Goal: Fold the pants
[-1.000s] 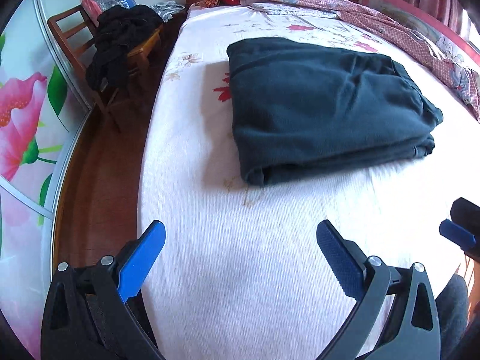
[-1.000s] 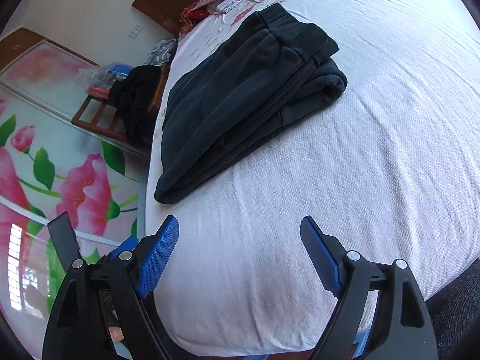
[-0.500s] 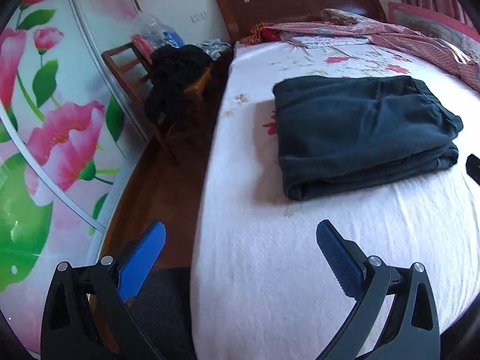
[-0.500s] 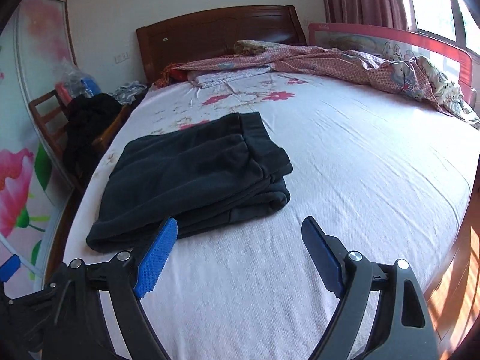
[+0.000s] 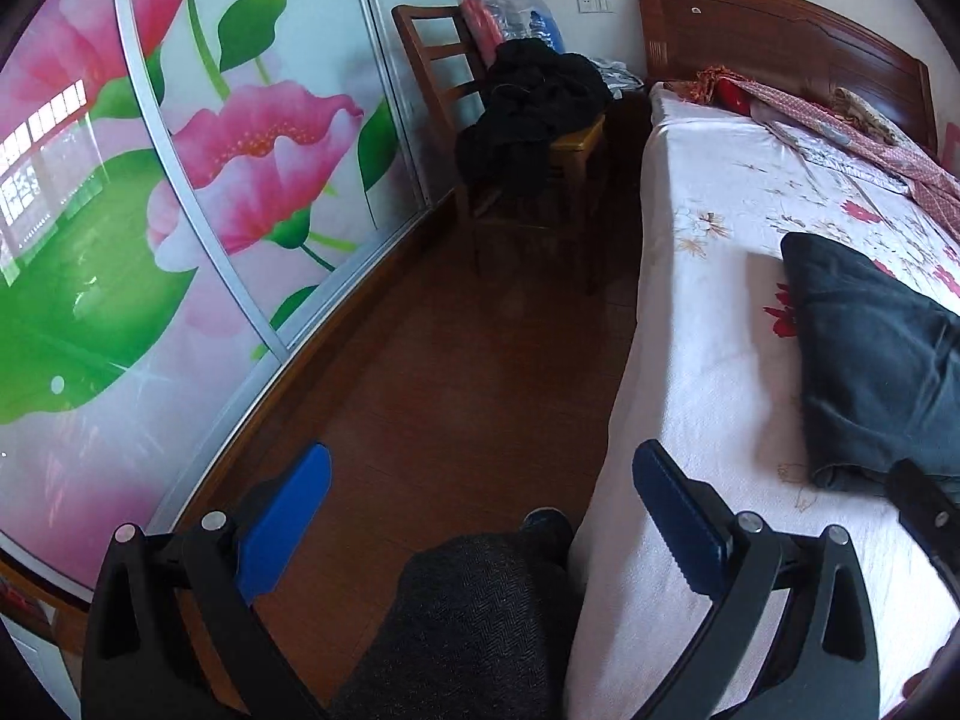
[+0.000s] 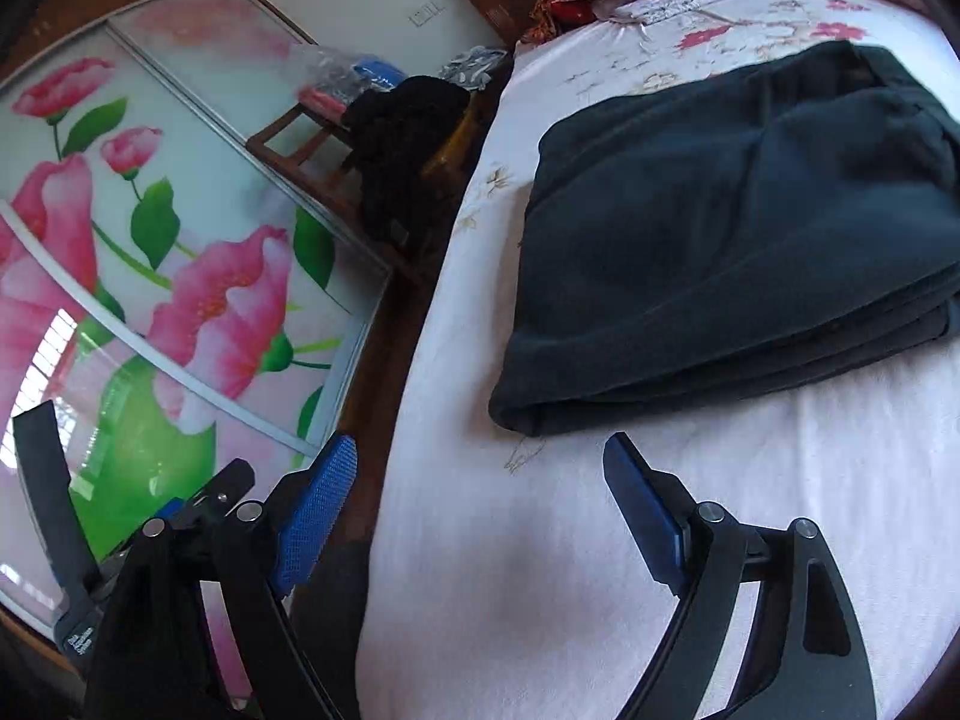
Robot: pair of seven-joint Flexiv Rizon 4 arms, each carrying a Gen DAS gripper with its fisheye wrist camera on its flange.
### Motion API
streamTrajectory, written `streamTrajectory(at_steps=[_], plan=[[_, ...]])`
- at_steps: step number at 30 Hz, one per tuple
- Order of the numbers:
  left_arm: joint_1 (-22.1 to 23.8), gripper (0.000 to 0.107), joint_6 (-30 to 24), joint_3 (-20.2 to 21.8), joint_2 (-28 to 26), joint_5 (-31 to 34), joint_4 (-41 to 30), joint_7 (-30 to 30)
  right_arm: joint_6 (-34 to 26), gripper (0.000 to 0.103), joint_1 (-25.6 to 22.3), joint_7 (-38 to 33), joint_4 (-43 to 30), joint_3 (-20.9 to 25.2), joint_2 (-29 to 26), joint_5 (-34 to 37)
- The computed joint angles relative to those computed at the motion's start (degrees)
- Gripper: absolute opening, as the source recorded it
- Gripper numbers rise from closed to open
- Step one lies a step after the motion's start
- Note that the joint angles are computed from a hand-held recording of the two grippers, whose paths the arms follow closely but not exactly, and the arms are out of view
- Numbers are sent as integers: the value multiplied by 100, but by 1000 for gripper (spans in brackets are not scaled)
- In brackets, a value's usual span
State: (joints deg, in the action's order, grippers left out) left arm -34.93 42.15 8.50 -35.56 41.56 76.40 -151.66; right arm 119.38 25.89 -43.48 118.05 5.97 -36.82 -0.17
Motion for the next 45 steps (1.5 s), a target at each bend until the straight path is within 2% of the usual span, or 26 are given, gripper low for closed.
streamTrajectory(at_steps=[3,9,11,13,14,17,18,19,21,22,25,26,27,28,29,30,31,32,34,36,37,40,42,43,44,45], plan=[[98,101,131,-77,-38,-137,66,105,187,84,-287,209,-249,290,-266,-298],[153,101,361,-90,-103,-352,110,233,155,84,-117,241,-690,72,-562,-336],[177,101,404,-76,-94,-436,152,243,79,84,-240,313,-816,162,-642,-471],[220,101,406,-74,-100,-541,188,290,267,84,-138,64,-798,90,-609,-517],[231,101,406,-64,-112,-577,193,291,121,84,-202,-128,-804,188,-565,-563],[228,101,381,-10,-125,-628,220,239,267,84,-1116,400,-681,926,-773,-1582],[242,101,386,-6,-134,-656,226,213,36,84,-1310,544,-629,1057,-751,-1902],[264,101,376,-11,-144,-700,227,206,-209,84,-1478,658,-549,1204,-692,-2204],[307,101,355,-36,-157,-789,238,248,-222,84,-1486,682,-316,1247,-530,-2386],[307,101,335,-34,-166,-802,228,272,-14,84,-1300,602,-179,1099,-411,-2163],[246,101,308,2,-182,-743,192,264,1213,84,-706,489,-64,586,-331,-1001],[224,101,327,14,-182,-713,192,246,1265,84,-676,428,-149,524,-315,-738],[205,101,315,13,-191,-700,175,249,1224,84,-807,557,-272,549,-382,-849],[208,101,324,-17,-207,-719,157,288,1153,84,-1098,924,-425,695,-557,-1333],[228,101,343,-55,-218,-755,147,366,922,84,-1490,1497,-538,910,-747,-2110],[229,101,330,-75,-227,-778,124,446,629,84,-1721,1810,-598,1079,-867,-2565],[210,101,313,-81,-241,-775,88,518,522,84,-1793,1783,-532,1163,-907,-2660],[195,101,330,-80,-237,-761,81,578,685,84,-1706,1728,-391,1074,-880,-2581],[152,101,340,-44,-219,-713,73,626,590,83,-1699,1915,-98,1040,-624,-2527],[136,101,416,9,-193,-670,126,524,821,83,-1560,1676,121,819,-325,-2362],[148,101,415,6,-200,-696,133,498,929,83,-1357,1456,230,561,-118,-2032],[255,101,438,-97,-250,-888,113,638,1323,83,-1215,1300,350,109,143,-850],[206,101,361,-89,-300,-899,4,725,1407,83,-1398,1339,438,25,135,-299],[198,101,412,-97,-303,-899,-10,762,1398,83,-1624,1546,578,32,49,-327],[176,101,478,-93,-301,-884,-20,776,1762,77,-2011,2013,711,201,-197,-649],[138,101,520,-75,-300,-855,-39,775,2499,51,-2410,2266,784,557,-578,-789]])
